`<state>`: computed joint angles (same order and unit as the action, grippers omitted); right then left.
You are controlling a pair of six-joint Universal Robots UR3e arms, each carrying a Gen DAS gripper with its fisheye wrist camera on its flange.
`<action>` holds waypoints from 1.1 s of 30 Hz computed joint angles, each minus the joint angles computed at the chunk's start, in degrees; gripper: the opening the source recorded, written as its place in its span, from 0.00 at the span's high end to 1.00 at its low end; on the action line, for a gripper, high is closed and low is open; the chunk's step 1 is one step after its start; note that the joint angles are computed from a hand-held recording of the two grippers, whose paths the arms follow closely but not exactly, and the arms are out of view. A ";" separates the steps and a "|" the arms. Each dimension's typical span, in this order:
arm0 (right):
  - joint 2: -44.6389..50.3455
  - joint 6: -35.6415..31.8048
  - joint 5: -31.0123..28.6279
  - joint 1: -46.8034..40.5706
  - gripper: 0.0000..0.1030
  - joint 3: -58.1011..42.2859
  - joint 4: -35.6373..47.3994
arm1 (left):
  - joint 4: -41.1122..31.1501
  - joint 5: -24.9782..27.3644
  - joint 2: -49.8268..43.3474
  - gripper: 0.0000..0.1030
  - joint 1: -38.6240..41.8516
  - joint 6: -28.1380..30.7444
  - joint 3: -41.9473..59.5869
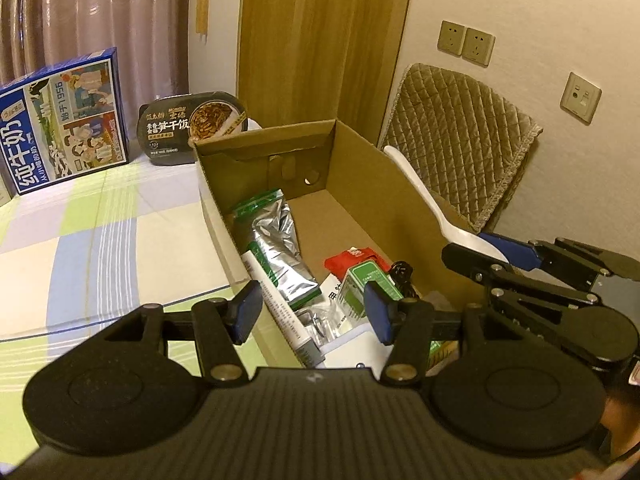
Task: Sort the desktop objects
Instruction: 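Open both tools to drop the ointment box and spoon into the box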
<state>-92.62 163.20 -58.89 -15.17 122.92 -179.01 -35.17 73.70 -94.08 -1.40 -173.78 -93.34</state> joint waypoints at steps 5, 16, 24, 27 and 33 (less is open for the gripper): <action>0.41 -0.07 -0.66 0.70 0.71 -0.81 0.29 | -0.15 -0.26 0.74 0.51 0.34 0.30 -0.72; 1.16 -0.47 -1.82 1.96 0.71 -1.89 0.93 | -0.12 -0.95 1.82 0.51 1.14 0.37 -2.11; 4.25 -0.48 -2.89 3.68 0.71 -5.24 0.69 | 0.41 -1.19 3.33 0.51 2.44 1.03 -3.55; 6.59 -1.92 -2.20 4.18 0.71 -7.75 2.15 | 0.37 -1.38 3.76 0.51 2.92 1.06 -4.01; 7.32 -0.30 -1.27 2.92 0.60 -7.24 3.10 | 0.97 -1.94 5.66 0.43 4.12 0.93 -6.20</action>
